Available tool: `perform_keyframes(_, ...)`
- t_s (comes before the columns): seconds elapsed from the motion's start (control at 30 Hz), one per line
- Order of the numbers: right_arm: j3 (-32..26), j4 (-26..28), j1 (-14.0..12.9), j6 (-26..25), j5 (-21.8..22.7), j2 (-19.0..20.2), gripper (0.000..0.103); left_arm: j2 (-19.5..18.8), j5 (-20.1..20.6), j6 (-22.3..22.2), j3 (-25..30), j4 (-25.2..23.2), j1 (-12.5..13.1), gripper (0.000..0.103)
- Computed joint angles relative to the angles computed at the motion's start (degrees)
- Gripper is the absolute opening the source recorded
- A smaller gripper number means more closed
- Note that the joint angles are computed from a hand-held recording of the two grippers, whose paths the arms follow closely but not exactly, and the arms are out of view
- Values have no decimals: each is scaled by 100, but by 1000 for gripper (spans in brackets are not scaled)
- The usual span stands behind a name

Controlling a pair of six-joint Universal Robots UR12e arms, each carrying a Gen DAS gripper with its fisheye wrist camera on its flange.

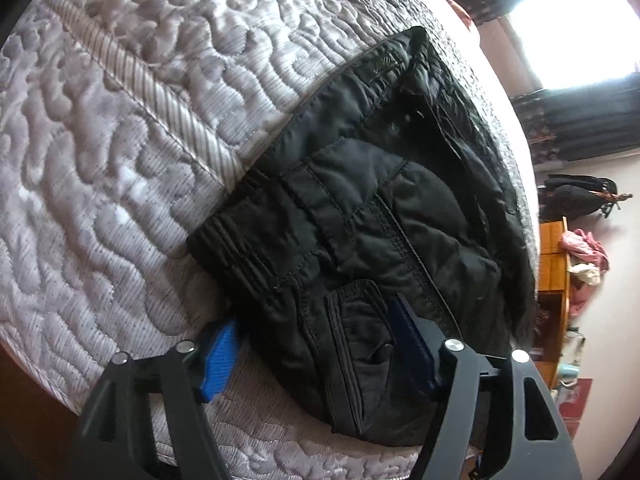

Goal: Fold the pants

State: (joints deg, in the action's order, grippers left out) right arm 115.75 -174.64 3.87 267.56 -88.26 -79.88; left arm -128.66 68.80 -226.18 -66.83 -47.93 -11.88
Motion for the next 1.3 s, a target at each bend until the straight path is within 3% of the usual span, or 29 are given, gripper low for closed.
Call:
perform_keyframes(0.03, -26, -4, -23, -14, 8, 43, 73, -8, 96, -36, 39, -95, -15, 59)
perform_keyframes(0.07, -25, -30, -44, -5, -2, 85, 73, -37, 214, -72, 114, -217, -39, 47)
perform_keyframes(0.13, -58, -128, -74, -31, 17, 164, 70, 3, 184, -295, -8, -6, -15, 37)
perform_keyframes(0.17, -71, -208, -79, -79, -1, 198, 57, 57, 157, -371, -110, 123, 13, 31)
perform_keyframes(0.27, -76, -402, -96, -92, 19, 264, 32, 128, 374, -553, -209, 336, 7, 20)
perform_keyframes(0.33, -117, -443, -79, -146, 37, 291, 23, 142, 440, -785, -235, 480, 8, 18)
perform_keyframes(0.53, -454, -366, 103, -413, 258, 431, 21, 385, 840, -1049, -529, 654, 49, 17)
perform_keyframes(0.7, -878, 43, 329, -788, 536, 654, 21, 637, 1184, -1221, -883, 666, 229, 17)
perform_keyframes(0.83, -1101, 649, 383, -1051, 645, 770, 21, 723, 982, -979, -1049, 569, 438, 19)
perform_keyframes(0.9, -1174, 1036, 361, -1152, 681, 773, 33, 671, 889, -675, -931, 358, 448, 22)
perform_keyframes(0.93, -1220, 1215, 353, -1248, 712, 764, 50, 645, 865, -539, -839, 230, 451, 24)
perform_keyframes(0.97, -1248, 1324, 355, -1354, 708, 739, 60, 656, 886, -418, -773, 98, 457, 26)
perform_keyframes(1.03, -1373, 1783, 365, -1668, 495, 626, 63, 581, 1250, -109, -414, -277, 388, 39)
perform_keyframes(1.1, -1518, 2404, 339, -1891, 188, 488, 67, 538, 2100, 465, -80, -418, 253, 76)
perform_keyframes(1.13, -1600, 2659, 317, -2018, 16, 429, 68, 458, 2298, 782, 133, -378, 228, 82)
perform_keyframes(1.23, -2012, 2940, 275, -2473, -184, 502, 78, 57, 2241, 1299, 991, -449, 280, 93)
perform_keyframes(1.3, -2341, 2909, 205, -2779, 7, 672, 85, -284, 1816, 1545, 1579, -400, 394, 99)
